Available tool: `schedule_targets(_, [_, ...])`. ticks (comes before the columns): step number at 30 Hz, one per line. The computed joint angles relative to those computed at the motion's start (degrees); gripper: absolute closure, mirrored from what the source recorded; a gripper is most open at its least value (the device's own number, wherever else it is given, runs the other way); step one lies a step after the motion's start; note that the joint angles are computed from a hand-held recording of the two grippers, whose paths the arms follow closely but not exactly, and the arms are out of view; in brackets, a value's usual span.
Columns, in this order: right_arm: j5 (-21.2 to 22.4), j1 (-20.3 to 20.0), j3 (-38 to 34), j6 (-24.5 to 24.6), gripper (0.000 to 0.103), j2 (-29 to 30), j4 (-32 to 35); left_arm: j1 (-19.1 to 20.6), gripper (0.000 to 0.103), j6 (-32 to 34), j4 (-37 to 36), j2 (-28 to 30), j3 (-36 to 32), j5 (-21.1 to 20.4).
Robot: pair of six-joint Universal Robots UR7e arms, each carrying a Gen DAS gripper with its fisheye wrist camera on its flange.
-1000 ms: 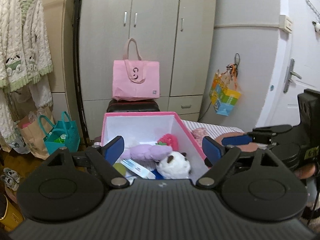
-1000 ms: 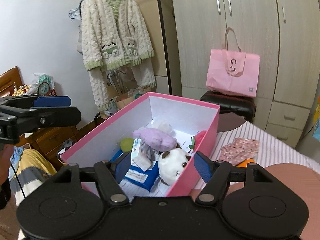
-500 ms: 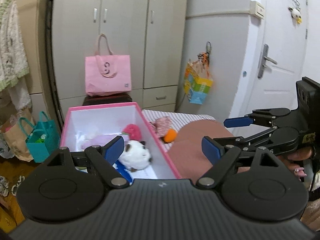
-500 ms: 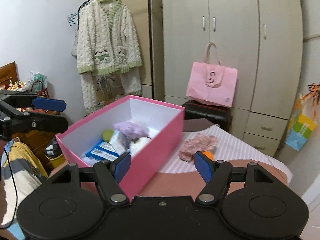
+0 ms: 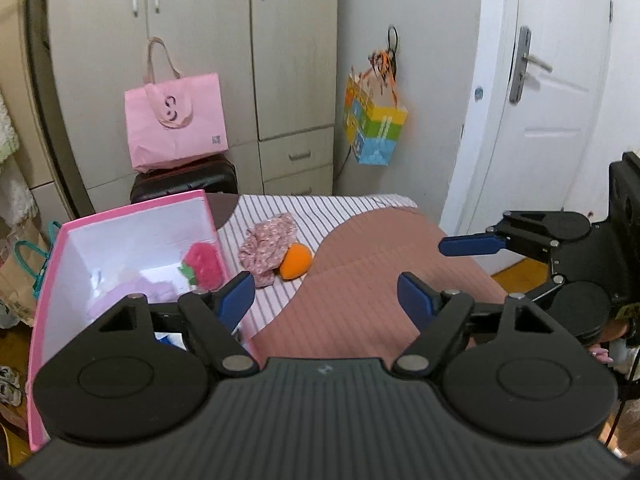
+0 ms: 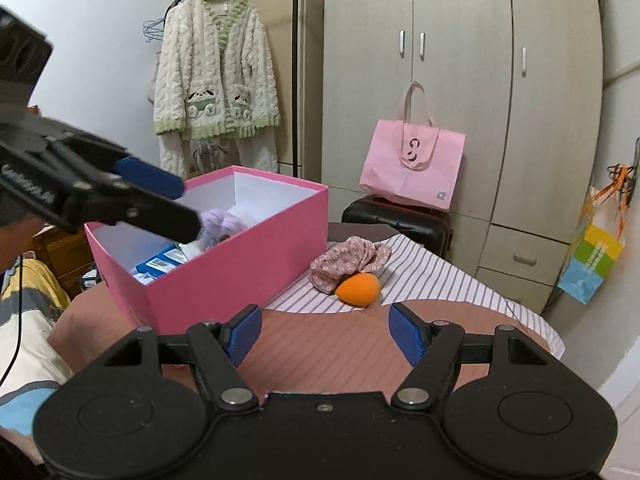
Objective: Organize soft objects
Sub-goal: 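Withdraw both tools from the box toward the floral scrunchie and orange sponge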
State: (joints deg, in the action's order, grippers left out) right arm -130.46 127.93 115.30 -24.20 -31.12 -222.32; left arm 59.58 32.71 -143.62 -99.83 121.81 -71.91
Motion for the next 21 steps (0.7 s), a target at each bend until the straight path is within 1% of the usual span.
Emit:
schedule_targets(2, [3.08,-1.96,0.81,-1.11,0.028,-0.92,-0.22,-0.29,0.028,0.95,0.57,1.83,-0.73,0.12])
schedule_targets(3, [4.58,-2.84,1.05,-1.93,0.028,-1.34,-0.21,-0.6,0.028,0.98,1.28,2.75,-1.11,1.13])
schedule_targets(6, [9.38,-5.41,1.59,-6.36,0.028,-2.04,-1.83,-1.12,0.03,0.85,1.68,5.35,-2.15,3.35])
schedule_targets(9, [12.26,-7.53,1.82,-7.32,0.028,-3.25,0.13,-1.32,0.034,1.29,1.01,8.79,-3.44,5.86])
schedule_targets(11, [13.5,-8.74,1.34,-9.03,0.028,-3.59,1.7,-0.9,0.04,0.05,1.91,11.26,-5.14,6.62])
schedule_targets(13, [14.18,-9.75,0.35,-10.34,0.028,-3.59,3.66,-0.25,0.043,-0.51,4.76,13.6,-7.86,6.26])
schedule_targets(16, [15.3,-11.19,-1.24,-10.55,0.028,-3.83,7.77,0.7,0.043,-0.37,6.12,15.93,-10.74,4.38])
schedule_targets(21, [16.61,-13.44,-4.37,-10.59,0.028,-3.42,13.25,0.91,0.043,-0.18,5.76,21.39,-14.1,6.94])
